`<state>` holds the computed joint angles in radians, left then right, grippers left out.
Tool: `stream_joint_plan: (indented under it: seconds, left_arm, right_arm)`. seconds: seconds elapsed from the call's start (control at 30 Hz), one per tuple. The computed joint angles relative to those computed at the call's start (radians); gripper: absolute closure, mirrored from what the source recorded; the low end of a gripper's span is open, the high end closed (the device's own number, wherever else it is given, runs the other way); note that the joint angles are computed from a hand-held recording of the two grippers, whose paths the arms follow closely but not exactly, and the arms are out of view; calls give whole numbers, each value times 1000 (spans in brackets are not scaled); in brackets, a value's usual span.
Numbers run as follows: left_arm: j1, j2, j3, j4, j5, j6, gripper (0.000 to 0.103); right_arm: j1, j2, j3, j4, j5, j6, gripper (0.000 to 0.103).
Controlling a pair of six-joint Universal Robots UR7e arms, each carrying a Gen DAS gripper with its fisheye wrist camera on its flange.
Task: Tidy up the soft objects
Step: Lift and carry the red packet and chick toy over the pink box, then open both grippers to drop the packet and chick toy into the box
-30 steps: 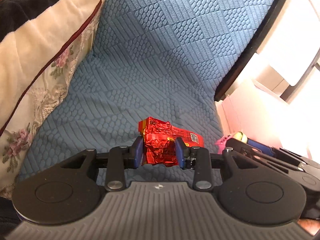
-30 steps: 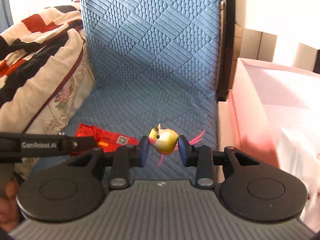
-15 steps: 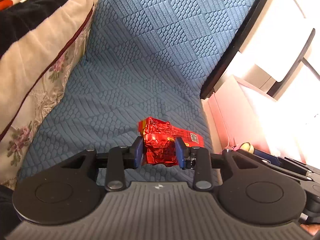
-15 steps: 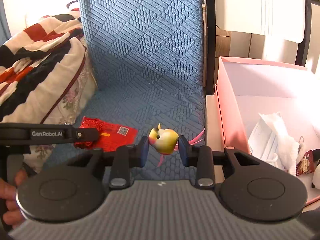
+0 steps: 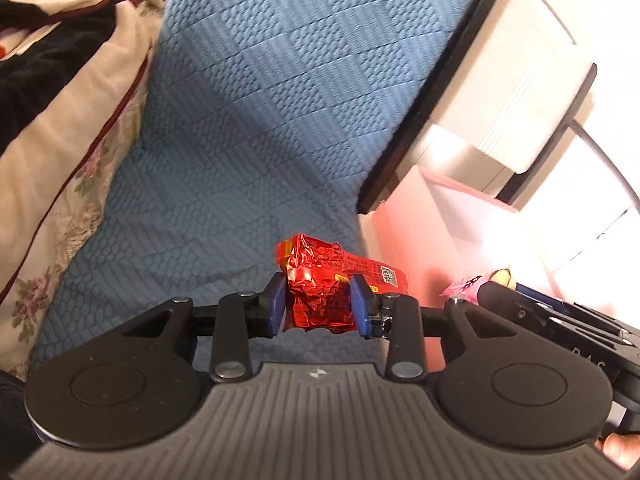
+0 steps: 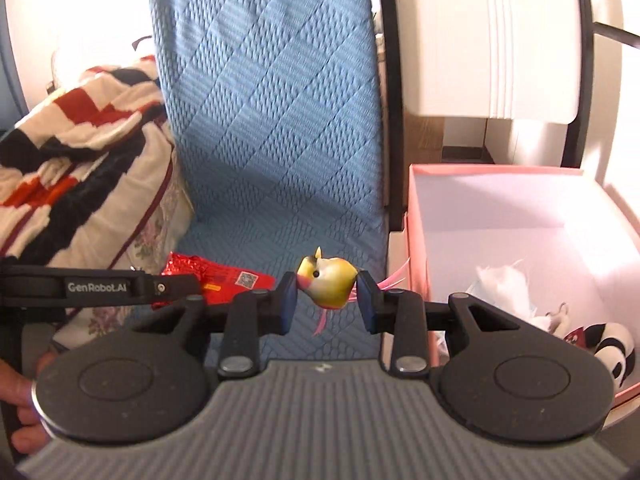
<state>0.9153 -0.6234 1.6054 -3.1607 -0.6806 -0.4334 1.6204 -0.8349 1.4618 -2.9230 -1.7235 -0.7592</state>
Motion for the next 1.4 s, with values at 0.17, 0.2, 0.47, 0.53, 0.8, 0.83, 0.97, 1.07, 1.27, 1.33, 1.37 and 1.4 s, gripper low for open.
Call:
stream_joint_plan:
  seconds: [0.17,0.2,0.47,0.53,0.8,0.83,0.97,1.07,1.27,1.33,1.37,1.4]
  left_arm:
    - [-22,32,-59,-18,-11,49,64]
    - [-26,40,-75,-18,-14,60,64]
    - [-57,121,-235,33,7,113,63]
    - [-61,136,-276,59,2,108,63]
    - [-87,221,-438,122,-1,120,63]
    - [-89,237,-465,131,-2,125,63]
    - [-95,301,-572,172,-6,135,63]
    - [-93,343,-639,221,-18,126,63]
    - [-88,442,-786,353,-44,116,63]
    - [-88,481,-843,402,-45,123,63]
    - [-89,501,-870,431,-52,123,63]
    - [-88,519,-895,456,-58,121,63]
  right_arm:
    - [-3,-19,-29,20,20,-1,68]
    - [-2,-20,-42,31,24,-2,68]
    - [-12,-27,-132,66,78,-16,68]
    - [-14,-28,-159,85,85,-21,68]
    - [-31,-46,-240,165,112,-24,68]
    - [-35,-50,-246,173,114,-25,68]
    - [-51,-50,-281,193,118,-29,68]
    - [-69,-46,-308,209,109,-33,68]
    - [-108,-22,-368,245,68,-19,68]
    - [-124,-19,-378,258,59,-19,68]
    - [-131,-15,-382,262,54,-20,68]
    - [-139,-14,-384,265,49,-20,68]
